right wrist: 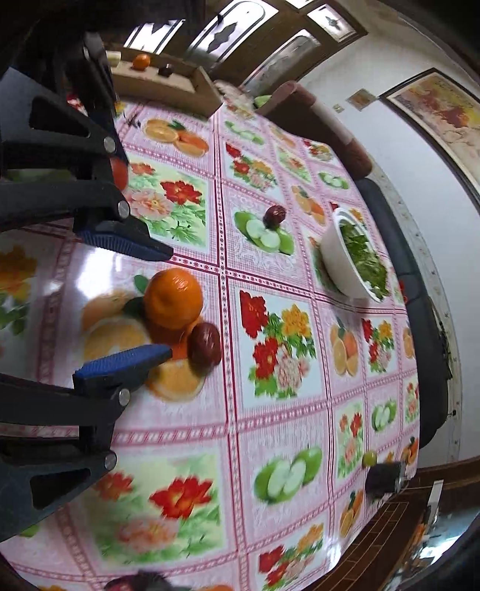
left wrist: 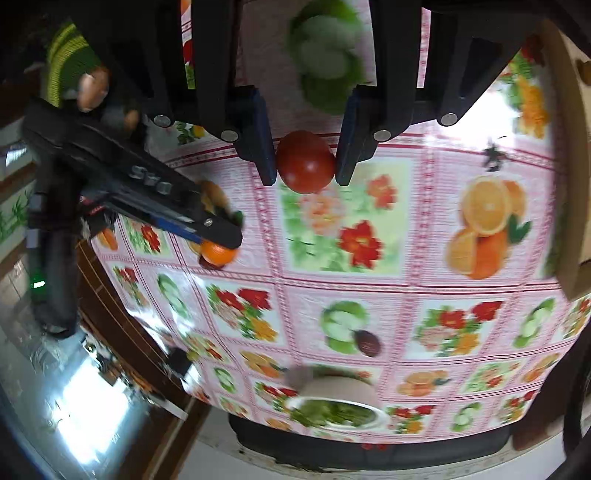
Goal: Organize fruits
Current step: 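Grasp the red tomato with the left tool while the right tool grasps the orange, then carry the tomato and orange into the cardboard tray and open both tools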
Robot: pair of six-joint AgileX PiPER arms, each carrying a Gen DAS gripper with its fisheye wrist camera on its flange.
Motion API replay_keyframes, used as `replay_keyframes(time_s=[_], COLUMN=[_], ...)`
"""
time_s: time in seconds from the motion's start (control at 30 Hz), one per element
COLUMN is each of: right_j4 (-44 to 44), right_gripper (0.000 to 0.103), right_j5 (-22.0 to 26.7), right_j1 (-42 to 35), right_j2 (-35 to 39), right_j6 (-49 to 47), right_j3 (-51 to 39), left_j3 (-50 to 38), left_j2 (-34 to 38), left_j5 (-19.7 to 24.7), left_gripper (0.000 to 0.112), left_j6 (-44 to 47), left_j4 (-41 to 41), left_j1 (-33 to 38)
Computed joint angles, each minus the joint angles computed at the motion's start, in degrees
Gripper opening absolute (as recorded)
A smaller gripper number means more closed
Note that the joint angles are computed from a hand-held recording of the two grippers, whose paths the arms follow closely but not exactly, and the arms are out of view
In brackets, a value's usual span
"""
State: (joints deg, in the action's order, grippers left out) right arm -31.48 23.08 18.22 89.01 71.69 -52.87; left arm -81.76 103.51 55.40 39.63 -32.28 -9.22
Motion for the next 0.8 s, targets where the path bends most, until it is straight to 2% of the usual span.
replay_keyframes(time_s=[0.07,0.17,0.57,0.8], right_j4=[-0.03,-4.04,-12.76,-15.82], right_gripper=[0.038,0.038,0.037,0.037], right_j5=[1.69,3.63,5.22,6.41], right_j1=[0.57,2.42,11.55,17.65], right_j2=[2.99,3.60,-4.16,-4.07], right_j6=[-0.75,2.83,17.56,22.48], right_j3=[-2.73,-3.59,-1.27,-4.31], left_j3=[-0.19,-0.03,2.93,3.13], left_j2=[0.08,-0.45,-5.68,-6.92], left_j5=[-0.14,-0.22,-1.86,-0.85], left_gripper=[0.030,0.030,0.030,0.030], left_j6=[0.09,-0.44,1.19,3.38], left_j4=[-0.19,-0.05,-0.31,-1.54], left_j1=[0.81,2.26,8.59,14.16])
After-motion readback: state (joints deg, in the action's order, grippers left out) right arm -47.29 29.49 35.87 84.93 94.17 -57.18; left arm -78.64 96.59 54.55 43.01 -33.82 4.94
